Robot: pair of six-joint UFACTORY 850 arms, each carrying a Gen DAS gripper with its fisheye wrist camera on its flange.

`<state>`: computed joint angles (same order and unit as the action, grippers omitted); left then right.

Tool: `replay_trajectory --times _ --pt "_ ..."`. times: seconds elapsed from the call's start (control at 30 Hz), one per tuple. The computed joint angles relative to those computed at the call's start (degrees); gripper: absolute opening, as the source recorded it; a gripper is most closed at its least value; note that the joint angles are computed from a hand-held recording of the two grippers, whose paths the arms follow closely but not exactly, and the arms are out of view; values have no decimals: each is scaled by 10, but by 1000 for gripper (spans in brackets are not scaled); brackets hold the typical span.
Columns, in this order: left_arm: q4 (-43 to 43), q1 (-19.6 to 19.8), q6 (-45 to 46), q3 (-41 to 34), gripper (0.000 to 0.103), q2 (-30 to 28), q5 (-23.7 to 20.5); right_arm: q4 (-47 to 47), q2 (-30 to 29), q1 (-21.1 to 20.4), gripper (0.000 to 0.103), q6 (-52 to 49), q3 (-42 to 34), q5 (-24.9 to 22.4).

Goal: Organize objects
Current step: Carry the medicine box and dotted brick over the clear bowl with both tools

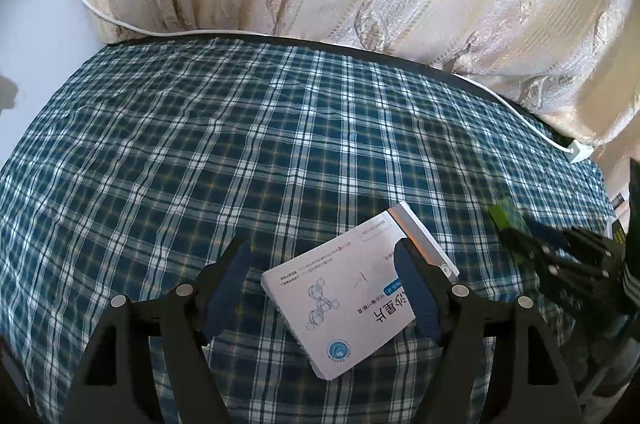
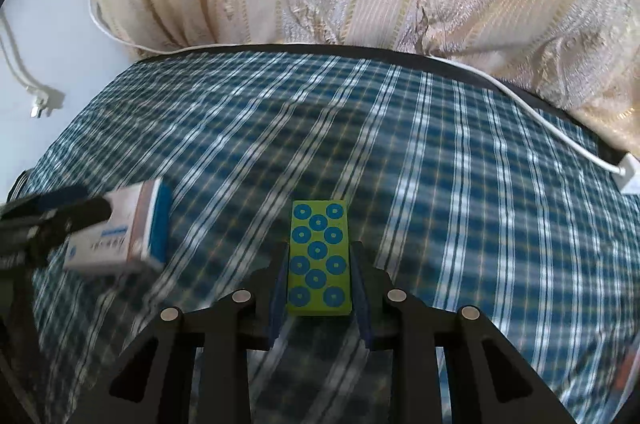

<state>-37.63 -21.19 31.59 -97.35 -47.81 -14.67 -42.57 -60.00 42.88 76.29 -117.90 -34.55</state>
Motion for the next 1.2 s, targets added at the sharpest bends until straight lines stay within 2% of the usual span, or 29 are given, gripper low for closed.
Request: replay_trajectory --times 0.17,0.3,0.4,0.6,0.77,0.9,1.0,1.2 --pt "-28 9 30 -21 75 -11 -29 -30 37 9 30 55 64 23" --pt "-121 21 112 -35 76 -21 -68 -65 63 16 30 112 111 37" --pt "-153 25 151 -49 76 -32 -97 -77 72 19 30 133 127 41" --pt "-152 20 186 -47 76 -32 -131 -100 89 25 30 175 158 49" --pt "-149 9 224 -8 76 -6 -126 -110 100 29 30 193 176 52" --pt "-122 -6 227 22 76 15 -82 -114 106 31 30 202 186 48" --pt "-83 -17 201 25 76 18 -56 -117 110 34 30 210 191 45" --pt "21 -31 111 8 76 5 -36 -133 116 37 31 233 202 46"
